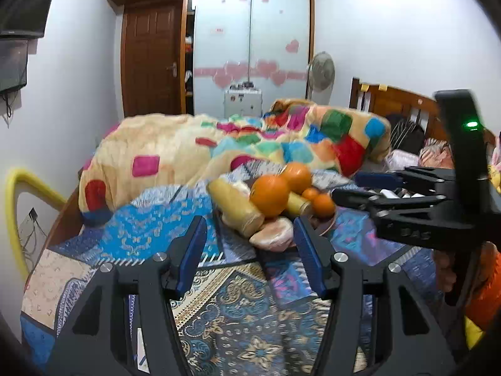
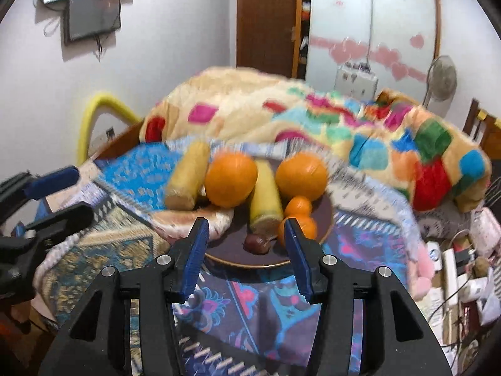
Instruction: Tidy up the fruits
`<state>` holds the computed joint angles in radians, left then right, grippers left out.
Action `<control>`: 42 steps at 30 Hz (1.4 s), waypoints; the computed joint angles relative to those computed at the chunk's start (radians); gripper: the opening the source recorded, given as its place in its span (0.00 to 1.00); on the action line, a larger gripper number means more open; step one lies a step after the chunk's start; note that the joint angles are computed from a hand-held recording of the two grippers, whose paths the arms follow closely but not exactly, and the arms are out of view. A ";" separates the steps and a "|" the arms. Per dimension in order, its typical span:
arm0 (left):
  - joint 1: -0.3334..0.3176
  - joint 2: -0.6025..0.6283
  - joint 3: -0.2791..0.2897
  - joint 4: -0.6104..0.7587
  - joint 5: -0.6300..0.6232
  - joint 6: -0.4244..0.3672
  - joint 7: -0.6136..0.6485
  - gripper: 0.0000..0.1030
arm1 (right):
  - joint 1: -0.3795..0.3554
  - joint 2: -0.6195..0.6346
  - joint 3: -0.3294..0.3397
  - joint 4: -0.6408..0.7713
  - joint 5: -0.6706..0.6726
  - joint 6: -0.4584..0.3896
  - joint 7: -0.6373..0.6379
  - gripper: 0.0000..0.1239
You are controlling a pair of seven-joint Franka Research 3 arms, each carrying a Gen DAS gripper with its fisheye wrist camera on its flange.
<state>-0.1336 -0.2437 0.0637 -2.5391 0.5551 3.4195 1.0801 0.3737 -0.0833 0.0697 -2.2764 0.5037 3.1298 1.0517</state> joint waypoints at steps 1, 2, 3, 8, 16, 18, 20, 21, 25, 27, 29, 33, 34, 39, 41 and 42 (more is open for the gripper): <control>-0.009 -0.018 0.005 -0.007 0.003 0.001 -0.007 0.56 | 0.048 -0.045 -0.031 -0.028 0.088 0.032 -0.073 0.37; -0.007 -0.041 -0.001 -0.018 -0.001 0.000 -0.010 0.56 | 0.086 -0.073 -0.058 -0.044 0.134 0.051 -0.111 0.37; 0.004 -0.063 -0.019 -0.028 -0.013 0.000 -0.007 0.56 | 0.126 -0.104 -0.086 -0.063 0.169 0.074 -0.141 0.37; 0.047 -0.201 -0.099 -0.086 -0.076 -0.016 0.016 0.56 | 0.269 -0.274 -0.175 -0.182 0.184 0.213 -0.131 0.37; 0.133 -0.450 -0.232 -0.206 -0.191 -0.002 0.027 0.84 | 0.250 -0.450 -0.114 -0.316 0.133 0.309 -0.019 0.50; 0.130 -0.493 -0.240 -0.222 -0.201 -0.014 0.030 0.88 | 0.229 -0.473 -0.088 -0.339 0.122 0.337 0.010 0.57; 0.136 -0.535 -0.253 -0.240 -0.215 -0.017 0.026 0.91 | 0.219 -0.498 -0.071 -0.363 0.108 0.362 0.040 0.62; 0.138 -0.556 -0.258 -0.250 -0.221 -0.020 0.023 0.94 | 0.209 -0.505 -0.059 -0.371 0.102 0.372 0.054 0.65; 0.141 -0.631 -0.277 -0.281 -0.234 -0.041 0.014 0.98 | 0.125 -0.526 0.029 -0.397 0.095 0.405 0.096 0.77; 0.148 -0.661 -0.287 -0.292 -0.237 -0.050 0.011 0.98 | 0.095 -0.543 0.062 -0.414 0.089 0.415 0.121 0.83; 0.158 -0.691 -0.302 -0.303 -0.241 -0.060 0.004 0.99 | 0.063 -0.551 0.093 -0.422 0.082 0.424 0.146 0.83; 0.153 -0.732 -0.303 -0.319 -0.238 -0.073 0.000 1.00 | 0.054 -0.577 0.089 -0.443 0.029 0.411 0.196 0.83; 0.153 -0.735 -0.303 -0.322 -0.237 -0.069 -0.002 1.00 | 0.052 -0.582 0.086 -0.449 0.015 0.410 0.208 0.83; 0.159 -0.738 -0.307 -0.329 -0.238 -0.053 -0.007 1.00 | 0.023 -0.610 0.101 -0.479 -0.039 0.406 0.268 0.83; 0.157 -0.745 -0.307 -0.334 -0.238 -0.055 -0.008 1.00 | 0.012 -0.617 0.105 -0.486 -0.060 0.404 0.291 0.83; 0.157 -0.746 -0.307 -0.335 -0.239 -0.055 -0.010 1.00 | 0.006 -0.616 0.107 -0.485 -0.071 0.402 0.300 0.83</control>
<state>0.0230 -0.9901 -0.2430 -2.8741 0.3162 3.3642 1.0706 0.3802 -0.6990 0.1765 -2.7617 0.4329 3.5317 1.3513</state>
